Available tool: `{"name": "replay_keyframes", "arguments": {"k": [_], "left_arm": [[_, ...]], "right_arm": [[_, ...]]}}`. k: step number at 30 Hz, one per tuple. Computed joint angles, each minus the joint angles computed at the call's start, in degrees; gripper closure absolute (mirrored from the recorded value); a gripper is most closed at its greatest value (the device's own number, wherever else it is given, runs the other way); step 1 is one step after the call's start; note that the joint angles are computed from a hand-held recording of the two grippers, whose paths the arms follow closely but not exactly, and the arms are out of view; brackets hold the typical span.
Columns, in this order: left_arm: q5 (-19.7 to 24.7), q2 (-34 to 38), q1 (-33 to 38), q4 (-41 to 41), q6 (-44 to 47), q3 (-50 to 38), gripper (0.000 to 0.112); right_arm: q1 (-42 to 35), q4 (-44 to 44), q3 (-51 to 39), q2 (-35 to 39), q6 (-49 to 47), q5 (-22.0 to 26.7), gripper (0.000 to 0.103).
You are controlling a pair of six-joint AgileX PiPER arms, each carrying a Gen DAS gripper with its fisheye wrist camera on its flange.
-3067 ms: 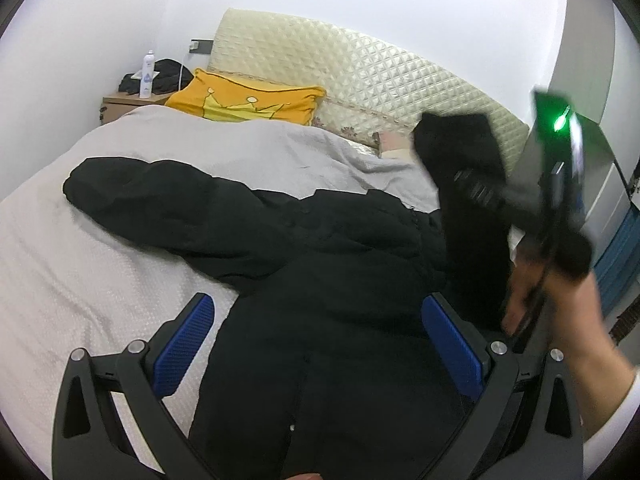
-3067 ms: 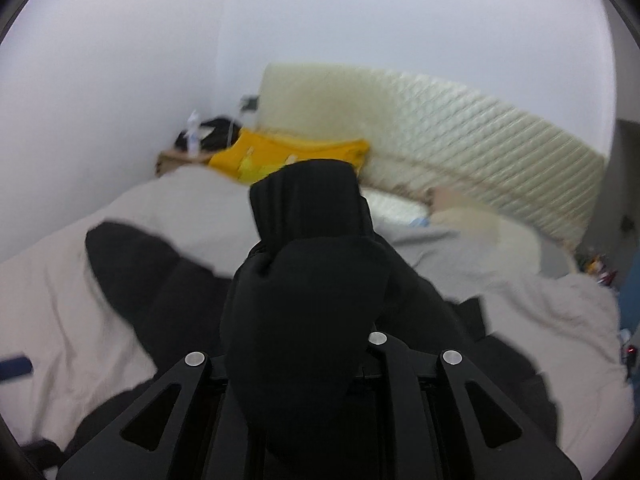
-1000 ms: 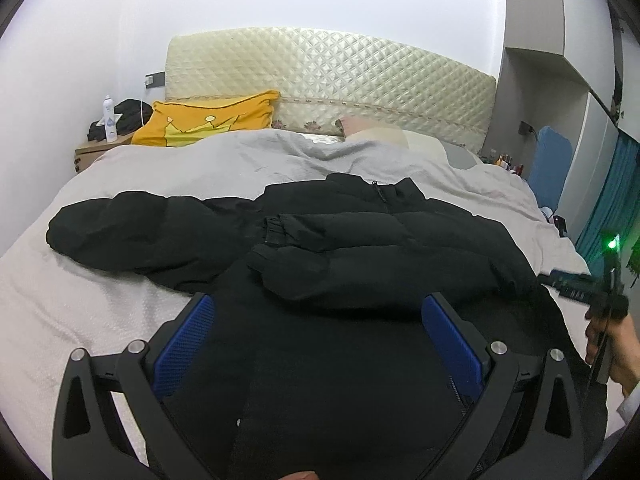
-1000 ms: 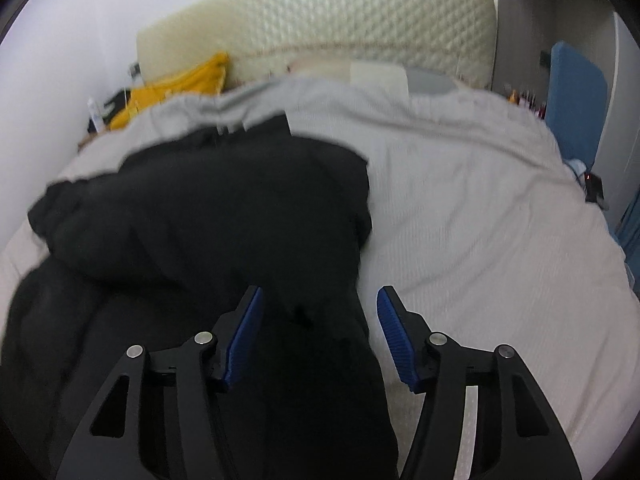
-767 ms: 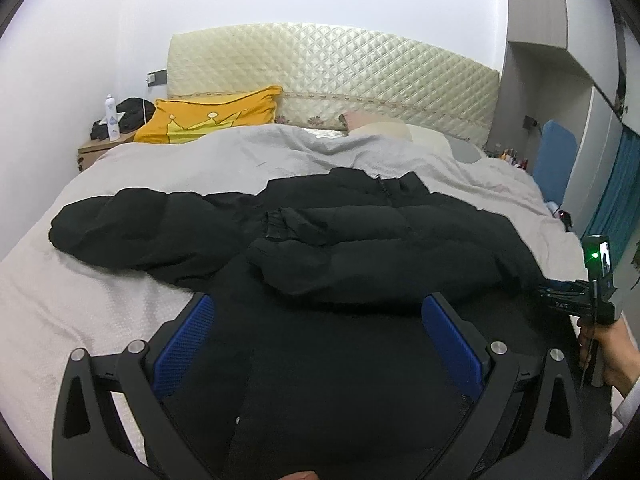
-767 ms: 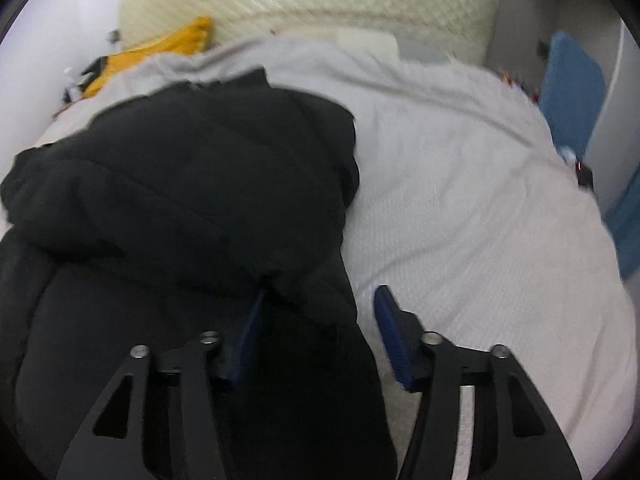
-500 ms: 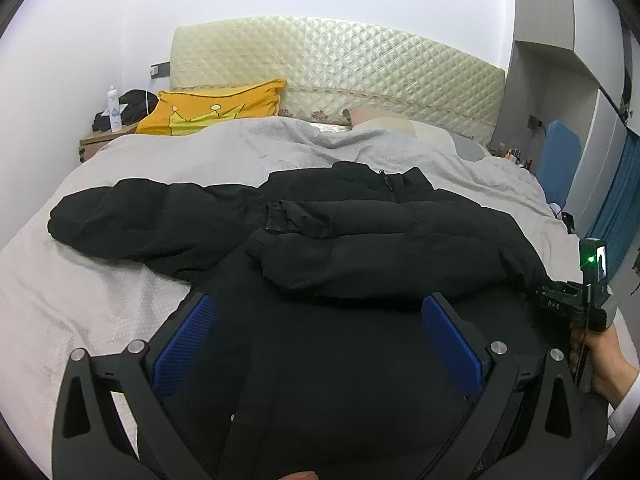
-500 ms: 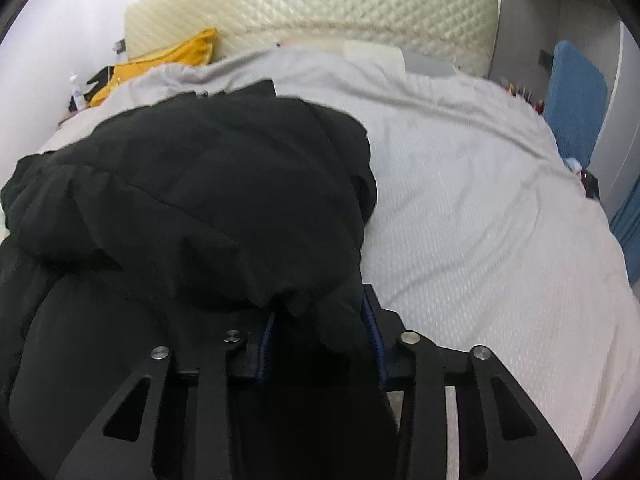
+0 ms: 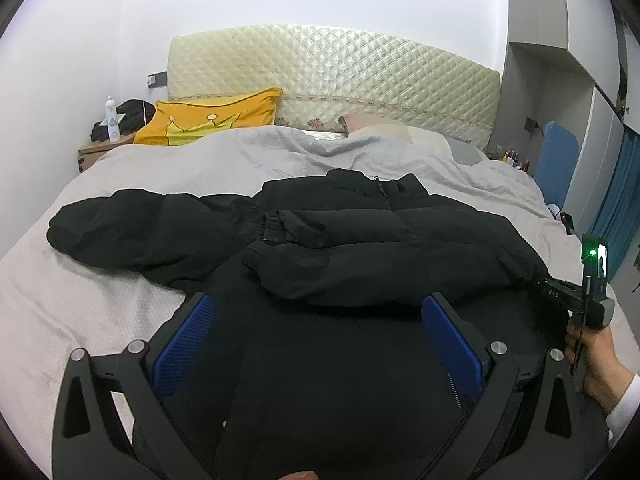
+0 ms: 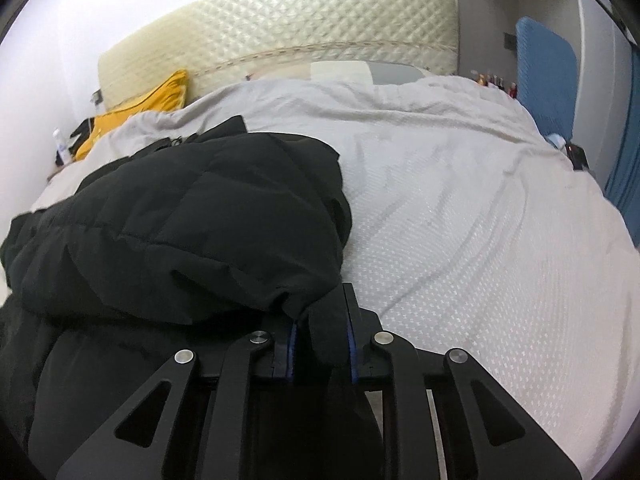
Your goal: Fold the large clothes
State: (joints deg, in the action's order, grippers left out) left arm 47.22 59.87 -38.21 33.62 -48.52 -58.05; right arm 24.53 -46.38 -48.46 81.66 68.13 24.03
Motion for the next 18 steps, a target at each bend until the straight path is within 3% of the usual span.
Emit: {"name": "replay_keyframes", "arguments": {"k": [10, 14, 18], "left_arm": [[1.88, -0.99, -0.64, 0.73, -1.64, -1.83, 0.009], [3.69, -1.23, -2.43, 2.59, -3.00, -2.88, 0.009], [5.60, -1.65, -5.54, 5.59, -5.27, -3.32, 0.009]], "right_arm": [[-1.37, 3.57, 0.81, -1.19, -0.79, -0.15, 0.088], [-0.27, 8.92, 0.67, -3.22, -4.65, 2.28, 0.087], [3.55, 8.26, -0.25, -6.53, -5.29, 7.69, 0.084]]}}
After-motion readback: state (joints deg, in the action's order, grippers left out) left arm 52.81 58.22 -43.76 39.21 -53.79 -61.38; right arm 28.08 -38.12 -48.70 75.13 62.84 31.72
